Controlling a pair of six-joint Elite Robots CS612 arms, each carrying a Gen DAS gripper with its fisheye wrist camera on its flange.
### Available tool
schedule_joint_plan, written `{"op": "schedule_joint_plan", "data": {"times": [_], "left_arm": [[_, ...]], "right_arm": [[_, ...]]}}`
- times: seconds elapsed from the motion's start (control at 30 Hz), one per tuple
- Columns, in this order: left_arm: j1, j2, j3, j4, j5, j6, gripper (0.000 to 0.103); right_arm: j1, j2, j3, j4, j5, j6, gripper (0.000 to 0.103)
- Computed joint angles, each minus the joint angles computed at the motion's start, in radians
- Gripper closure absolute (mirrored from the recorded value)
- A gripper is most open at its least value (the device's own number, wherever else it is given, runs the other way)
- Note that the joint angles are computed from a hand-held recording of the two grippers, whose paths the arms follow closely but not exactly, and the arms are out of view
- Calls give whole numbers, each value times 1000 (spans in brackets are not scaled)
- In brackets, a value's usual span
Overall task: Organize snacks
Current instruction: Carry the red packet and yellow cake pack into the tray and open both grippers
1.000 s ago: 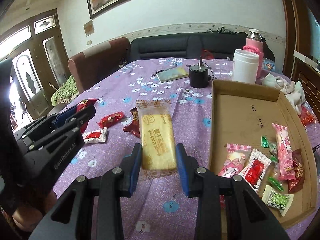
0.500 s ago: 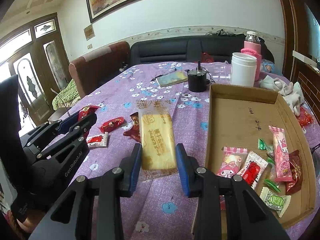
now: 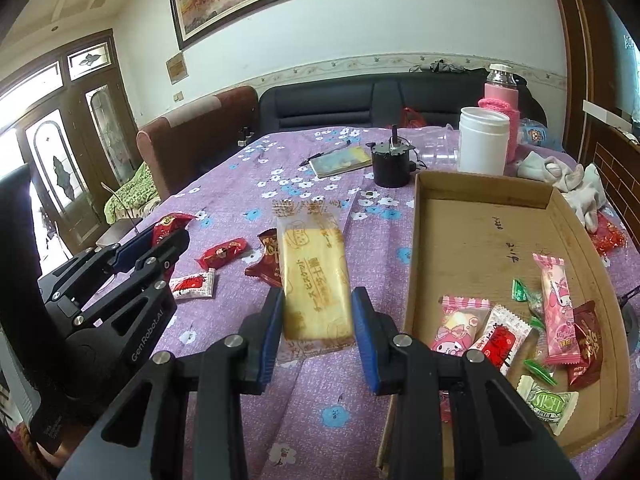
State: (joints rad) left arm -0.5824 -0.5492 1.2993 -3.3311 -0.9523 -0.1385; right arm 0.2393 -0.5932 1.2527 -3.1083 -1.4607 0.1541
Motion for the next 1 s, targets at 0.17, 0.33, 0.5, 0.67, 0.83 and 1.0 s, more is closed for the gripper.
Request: {"op": "schedule_joint_plan", "data": {"times": [0.17,0.33,0.5,0.67,0.83,1.0], "left_arm": [[-2,3,-3,-9,6,10,83],[-3,5,-4,-16,10,17,83],[-4,5,-4,-18,12,19,83],[-5,5,-3,-17,12,23,83],[-7,6,-3,-23,18,33,83],[-2,-3,3,-3,-22,0,83]], "right_arm": [[0,0,0,-2,-2,1,70],[-1,-1,3,-7,-7,4,70],[-2,-4,7,-10,-8,7,70],[-4,-5,10,-13,-7,15,70],[-8,-9,15,-20,-9,27,70],[-29,-20,31,-51,-24,83,70]]}}
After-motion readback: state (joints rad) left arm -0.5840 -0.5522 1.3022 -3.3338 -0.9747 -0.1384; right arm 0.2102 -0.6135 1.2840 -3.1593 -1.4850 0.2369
